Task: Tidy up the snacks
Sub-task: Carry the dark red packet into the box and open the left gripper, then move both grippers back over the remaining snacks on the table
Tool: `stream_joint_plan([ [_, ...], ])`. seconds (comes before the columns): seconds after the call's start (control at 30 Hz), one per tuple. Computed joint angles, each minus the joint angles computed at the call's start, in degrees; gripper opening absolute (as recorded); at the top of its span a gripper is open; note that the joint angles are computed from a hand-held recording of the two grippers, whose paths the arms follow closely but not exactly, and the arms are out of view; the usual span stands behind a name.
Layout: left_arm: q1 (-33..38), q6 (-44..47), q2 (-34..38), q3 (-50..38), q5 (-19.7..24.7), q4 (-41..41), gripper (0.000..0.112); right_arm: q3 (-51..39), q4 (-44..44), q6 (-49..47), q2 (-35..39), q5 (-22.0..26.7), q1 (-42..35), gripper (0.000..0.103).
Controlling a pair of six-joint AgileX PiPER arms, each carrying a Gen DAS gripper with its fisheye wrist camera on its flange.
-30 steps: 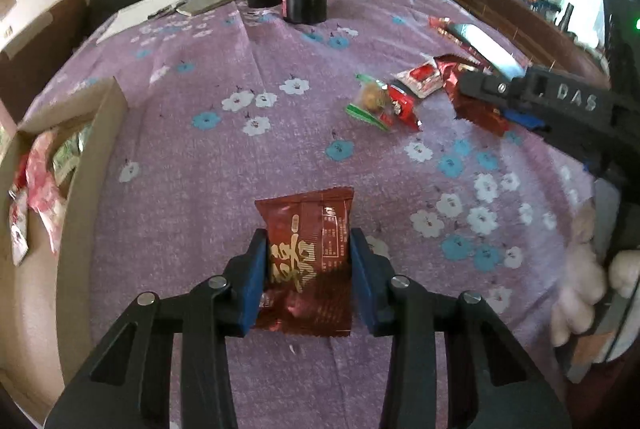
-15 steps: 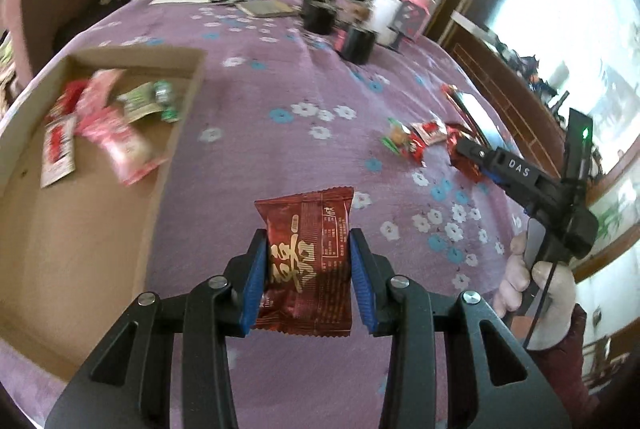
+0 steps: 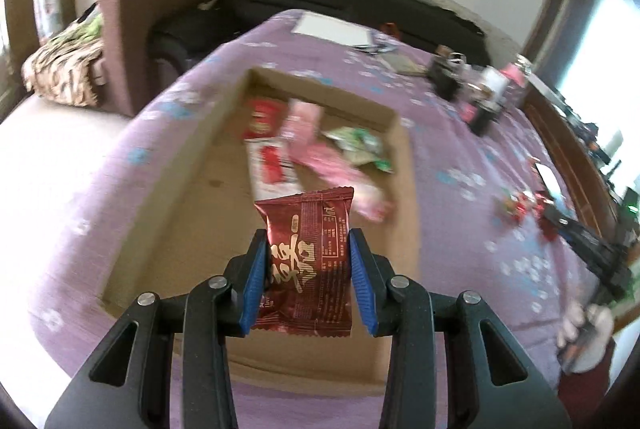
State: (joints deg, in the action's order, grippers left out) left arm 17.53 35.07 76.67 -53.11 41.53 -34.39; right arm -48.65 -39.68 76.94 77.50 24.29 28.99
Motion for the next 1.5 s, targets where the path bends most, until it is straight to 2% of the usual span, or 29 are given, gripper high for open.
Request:
stream_joint_plan([
  [0.13,2.97,-0.75,6.93,-4.67,1.63,0.57,0.037,-7.65,8.09,-8.74,4.05,0.55,4.62,0.034],
  [0.33,1.61,-4.62,12.36,-9.21,1.89,4.32,0.037,-21.65,24.33,-25.75,14.54,1.17,9.76,0.034],
  [0.57,-0.38,-10.46,19.56,-17.40,2.71,9.93,0.037,-42.07,35.06,-39.70,30.26,8.18,15.80,0.034],
  [0.8,-1.54,-13.50,23.13,-20.31,2.39,13.48,0.037,-61.10,37.35,-44.94,45.10,18.50,19.01,0.034],
  [0.97,-0.53,-12.55,23.53,-21.34,3.84,11.92,0.040,-68.73,35.28,-43.84,50.77,23.01,20.24,0.034],
  [1.03,0.95,-10.88,23.28,-21.64,5.22,9.45,0.045,-69.41,32.80,-42.84,51.05,23.38,20.85,0.037],
  [1.1,2.25,-9.31,22.73,-21.75,6.38,7.24,0.046,-68.84,31.96,-42.93,50.41,23.01,21.20,0.037],
  [1.23,4.63,-6.50,18.89,-19.63,7.18,3.42,0.046,-66.30,30.06,-41.66,48.33,21.57,21.48,0.043],
  [1.4,6.31,-3.52,13.54,-16.77,9.21,-1.02,0.048,-57.05,27.14,-37.83,41.86,16.31,21.70,0.045],
  [1.5,6.83,-1.81,9.85,-14.31,10.81,-4.54,0.053,-48.39,22.08,-32.04,36.00,11.92,22.31,0.052],
])
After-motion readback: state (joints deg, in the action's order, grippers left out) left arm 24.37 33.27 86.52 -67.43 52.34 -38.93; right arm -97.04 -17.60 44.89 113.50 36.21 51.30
